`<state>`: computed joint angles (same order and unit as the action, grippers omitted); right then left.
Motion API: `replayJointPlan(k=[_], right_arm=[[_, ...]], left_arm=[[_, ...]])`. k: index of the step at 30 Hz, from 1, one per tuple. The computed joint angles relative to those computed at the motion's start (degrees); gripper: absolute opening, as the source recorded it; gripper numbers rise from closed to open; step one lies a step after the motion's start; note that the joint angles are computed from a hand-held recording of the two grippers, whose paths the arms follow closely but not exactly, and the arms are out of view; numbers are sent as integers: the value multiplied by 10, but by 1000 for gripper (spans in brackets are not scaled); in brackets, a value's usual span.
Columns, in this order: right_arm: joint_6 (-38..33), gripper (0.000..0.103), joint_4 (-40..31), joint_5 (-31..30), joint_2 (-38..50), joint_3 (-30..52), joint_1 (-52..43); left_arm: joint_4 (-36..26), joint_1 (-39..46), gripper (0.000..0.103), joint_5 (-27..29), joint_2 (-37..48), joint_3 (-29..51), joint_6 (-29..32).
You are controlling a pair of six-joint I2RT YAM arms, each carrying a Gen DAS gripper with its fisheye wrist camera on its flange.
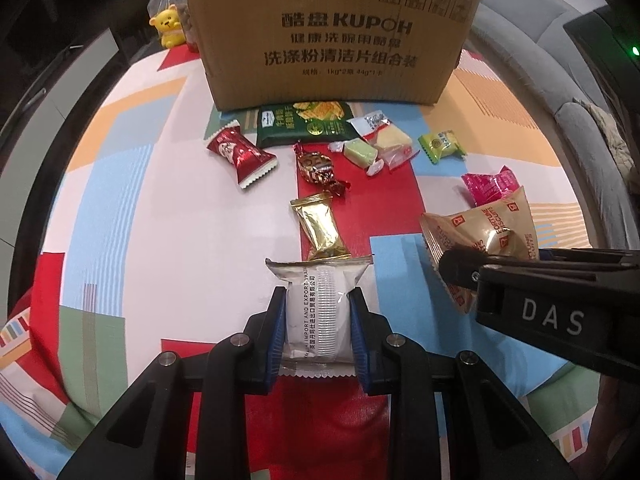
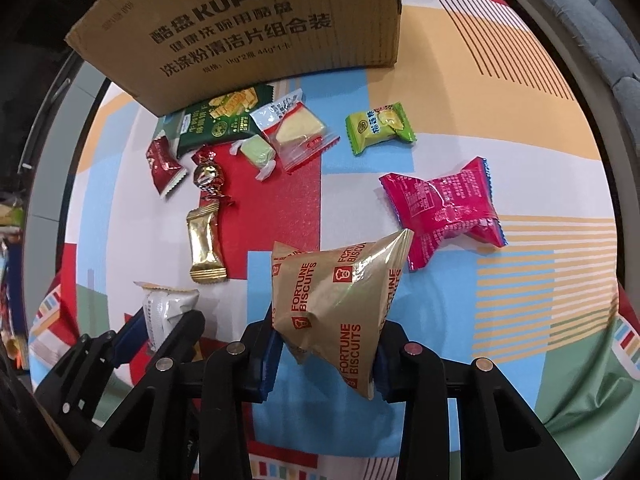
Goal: Organize snacks
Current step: 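Lift both held packets and carry them over the open cardboard box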
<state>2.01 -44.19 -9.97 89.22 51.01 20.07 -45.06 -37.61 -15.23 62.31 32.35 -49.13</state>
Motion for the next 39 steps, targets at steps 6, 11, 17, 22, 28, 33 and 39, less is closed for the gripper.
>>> replayJointPlan(k=[6, 11, 17, 22, 28, 33, 39], right_arm=[[-15, 38, -26, -4, -57, -17, -13], [-35, 38, -67, -9, -111, -17, -30], [-32, 38, -86, -8, -155, -16, -25], [-30, 38, -110, -9, -196, -12, -21], [-31, 38, -135, -8, -235, 2, -11], [-32, 38, -150, -5, -256, 23, -8], [-30, 38, -159, 1, -263, 57, -1]], left_arm=[[-43, -14, 30, -21, -29, 17, -13], [-87, -40, 30, -45, -52, 39, -36], [-137, -69, 30, -70, -74, 69, -63], [-172, -87, 30, -89, -88, 94, -81], [-208, -98, 30, -107, -100, 124, -95], [-225, -98, 30, -117, -101, 149, -93], [-245, -75, 30, -131, -106, 188, -65]])
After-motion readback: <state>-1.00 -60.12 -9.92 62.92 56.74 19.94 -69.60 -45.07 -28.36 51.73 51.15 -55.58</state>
